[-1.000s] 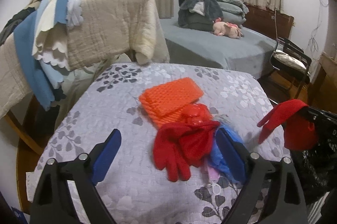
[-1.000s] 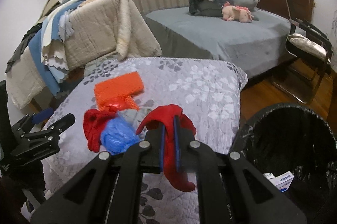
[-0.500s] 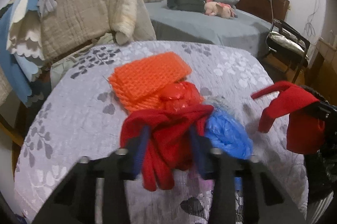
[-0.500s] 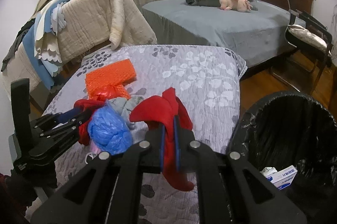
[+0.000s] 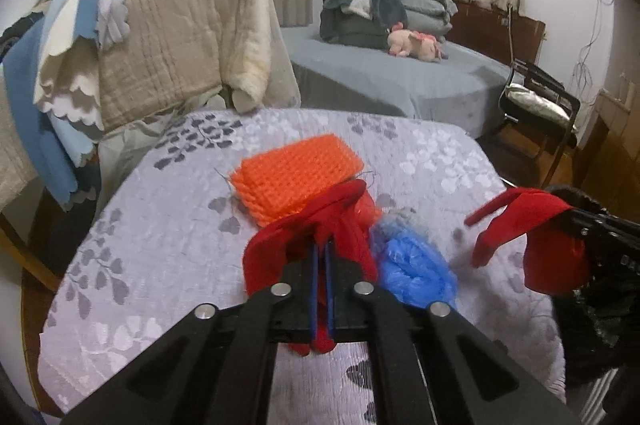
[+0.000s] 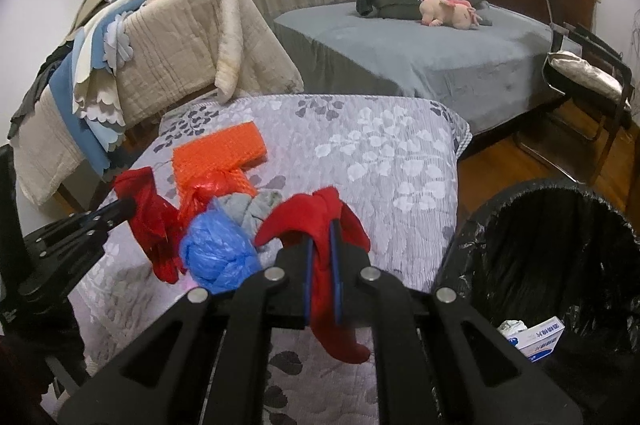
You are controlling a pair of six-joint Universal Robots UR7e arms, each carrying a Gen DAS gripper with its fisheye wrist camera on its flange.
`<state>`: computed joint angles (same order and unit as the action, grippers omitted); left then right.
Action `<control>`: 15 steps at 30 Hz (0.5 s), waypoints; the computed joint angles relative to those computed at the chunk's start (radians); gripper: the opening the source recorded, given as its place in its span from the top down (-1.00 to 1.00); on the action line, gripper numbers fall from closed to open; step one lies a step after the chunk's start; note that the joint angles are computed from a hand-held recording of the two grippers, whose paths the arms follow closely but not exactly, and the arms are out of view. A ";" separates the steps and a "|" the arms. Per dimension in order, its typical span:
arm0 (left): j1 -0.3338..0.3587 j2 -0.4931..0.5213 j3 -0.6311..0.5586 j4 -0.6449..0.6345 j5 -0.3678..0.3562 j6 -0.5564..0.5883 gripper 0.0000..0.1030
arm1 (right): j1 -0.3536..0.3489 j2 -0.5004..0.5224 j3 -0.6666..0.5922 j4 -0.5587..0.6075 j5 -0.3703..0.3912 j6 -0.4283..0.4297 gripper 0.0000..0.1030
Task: Collect trash
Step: 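Grasp the other red glove with the left tool while the right tool holds its glove, then carry both red gloves over the black bin and open both tools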
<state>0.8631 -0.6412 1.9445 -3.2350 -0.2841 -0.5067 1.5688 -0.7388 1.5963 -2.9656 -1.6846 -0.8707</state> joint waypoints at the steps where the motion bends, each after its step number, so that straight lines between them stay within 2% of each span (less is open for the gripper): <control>1: -0.008 -0.011 0.011 0.015 0.005 -0.020 0.94 | 0.001 -0.004 0.003 -0.001 0.002 0.000 0.86; 6: -0.037 -0.052 0.042 0.084 0.016 -0.106 0.94 | 0.007 -0.028 0.023 0.001 0.011 -0.001 0.86; 15: -0.088 -0.053 0.044 0.079 0.015 -0.106 0.94 | 0.014 -0.070 0.048 0.007 0.019 0.007 0.86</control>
<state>0.7754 -0.6945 1.9884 -3.1562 -0.2694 -0.6124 1.5828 -0.8089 1.6445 -2.9582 -1.6658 -0.8633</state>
